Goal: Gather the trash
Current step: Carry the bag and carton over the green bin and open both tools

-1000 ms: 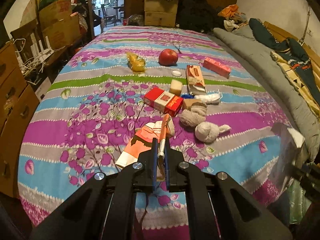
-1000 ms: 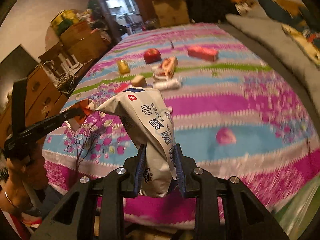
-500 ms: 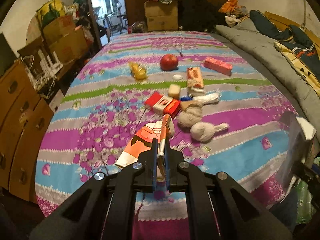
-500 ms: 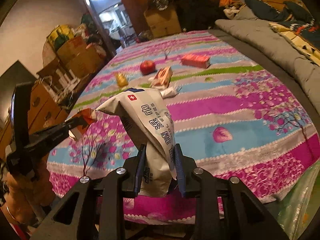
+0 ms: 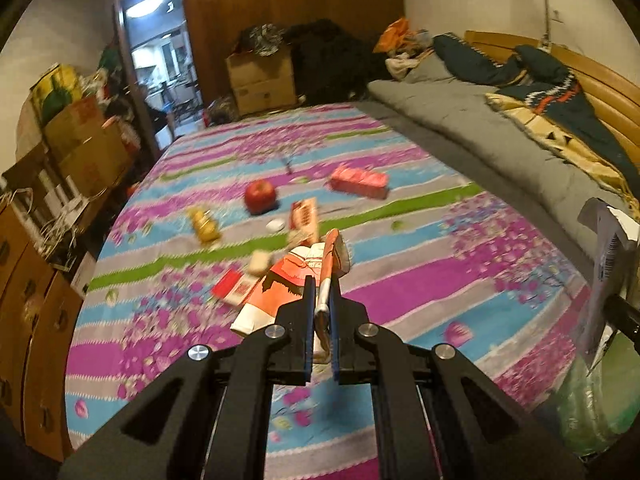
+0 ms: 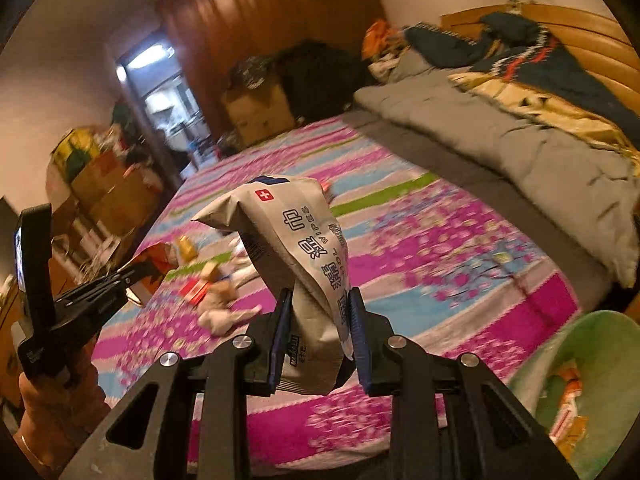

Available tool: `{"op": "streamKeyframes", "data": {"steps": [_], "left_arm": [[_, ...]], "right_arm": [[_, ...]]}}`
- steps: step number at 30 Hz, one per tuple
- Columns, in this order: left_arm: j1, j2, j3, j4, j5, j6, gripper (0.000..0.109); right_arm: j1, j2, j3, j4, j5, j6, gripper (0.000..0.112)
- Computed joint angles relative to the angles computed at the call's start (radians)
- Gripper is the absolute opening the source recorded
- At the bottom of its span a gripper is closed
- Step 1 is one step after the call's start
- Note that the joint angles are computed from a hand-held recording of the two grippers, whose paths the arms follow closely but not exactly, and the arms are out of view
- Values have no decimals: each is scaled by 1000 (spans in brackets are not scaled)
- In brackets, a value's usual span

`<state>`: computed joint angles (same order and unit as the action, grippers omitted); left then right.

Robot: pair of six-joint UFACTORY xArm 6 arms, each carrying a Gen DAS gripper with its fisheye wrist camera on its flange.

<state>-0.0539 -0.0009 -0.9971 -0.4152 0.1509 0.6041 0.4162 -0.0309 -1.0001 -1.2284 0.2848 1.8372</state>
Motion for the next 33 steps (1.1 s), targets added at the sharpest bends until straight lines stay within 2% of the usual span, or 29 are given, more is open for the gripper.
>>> {"op": "streamKeyframes", "data": {"steps": [9, 22, 33], "left_arm": [[-119, -4, -31, -66, -12, 73, 5], [-293, -9, -47, -153, -14, 202, 5], [-463, -12, -20, -179, -33, 290, 5]], "right_arm": [[-54, -212, 185, -25, 79, 87, 30], [-98, -555, 476, 119, 246, 18, 30], [-77, -994, 738, 339, 519, -94, 30]]}}
